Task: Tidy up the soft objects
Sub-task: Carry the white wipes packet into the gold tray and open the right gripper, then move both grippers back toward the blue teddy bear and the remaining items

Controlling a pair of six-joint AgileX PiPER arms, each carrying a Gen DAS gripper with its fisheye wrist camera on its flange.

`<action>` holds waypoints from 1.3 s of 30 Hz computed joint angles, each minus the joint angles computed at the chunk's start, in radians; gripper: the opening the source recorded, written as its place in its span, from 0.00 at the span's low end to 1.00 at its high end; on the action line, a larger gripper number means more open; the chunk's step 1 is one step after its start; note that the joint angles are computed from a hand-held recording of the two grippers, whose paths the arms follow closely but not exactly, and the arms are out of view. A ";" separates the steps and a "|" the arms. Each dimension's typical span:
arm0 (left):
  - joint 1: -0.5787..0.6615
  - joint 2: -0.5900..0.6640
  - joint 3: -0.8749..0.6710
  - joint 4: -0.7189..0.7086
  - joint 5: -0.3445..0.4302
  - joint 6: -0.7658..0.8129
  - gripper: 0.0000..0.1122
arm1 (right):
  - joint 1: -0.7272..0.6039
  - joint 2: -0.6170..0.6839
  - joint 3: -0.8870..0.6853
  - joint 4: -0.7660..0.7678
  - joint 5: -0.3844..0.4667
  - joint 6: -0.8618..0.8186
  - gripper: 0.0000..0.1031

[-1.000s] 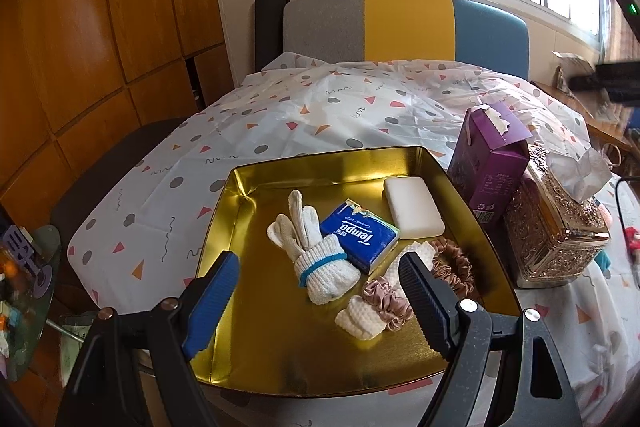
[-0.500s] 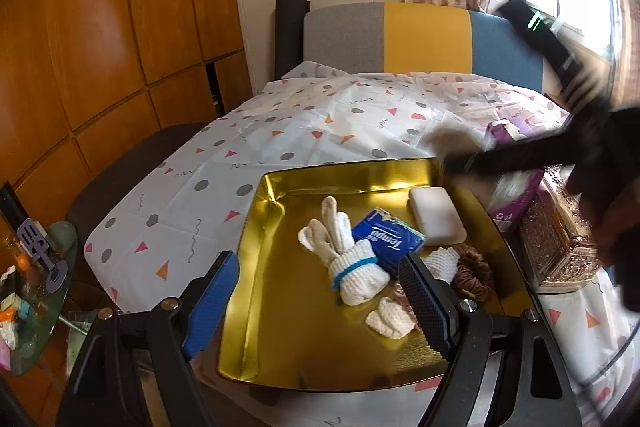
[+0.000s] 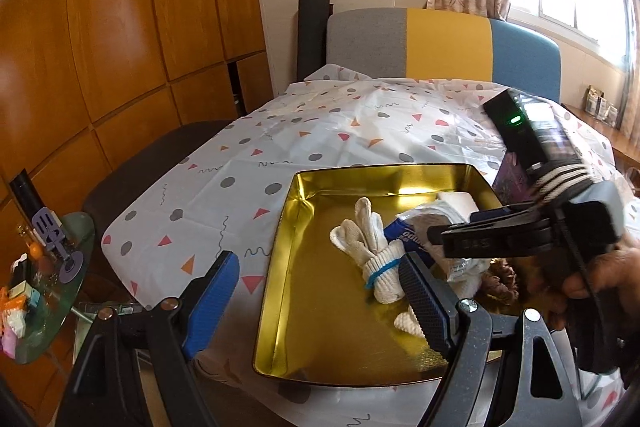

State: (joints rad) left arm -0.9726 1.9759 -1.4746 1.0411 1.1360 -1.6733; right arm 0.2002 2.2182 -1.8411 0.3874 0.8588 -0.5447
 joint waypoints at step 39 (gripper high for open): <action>-0.062 0.160 -0.312 -0.033 0.004 0.257 0.76 | -0.575 -0.423 0.478 0.398 -0.204 -0.520 0.60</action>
State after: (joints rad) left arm -1.0350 2.1362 -1.7864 1.0079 1.1403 -1.4166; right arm -0.3752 1.7952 -1.3631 0.7856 0.6544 -1.0651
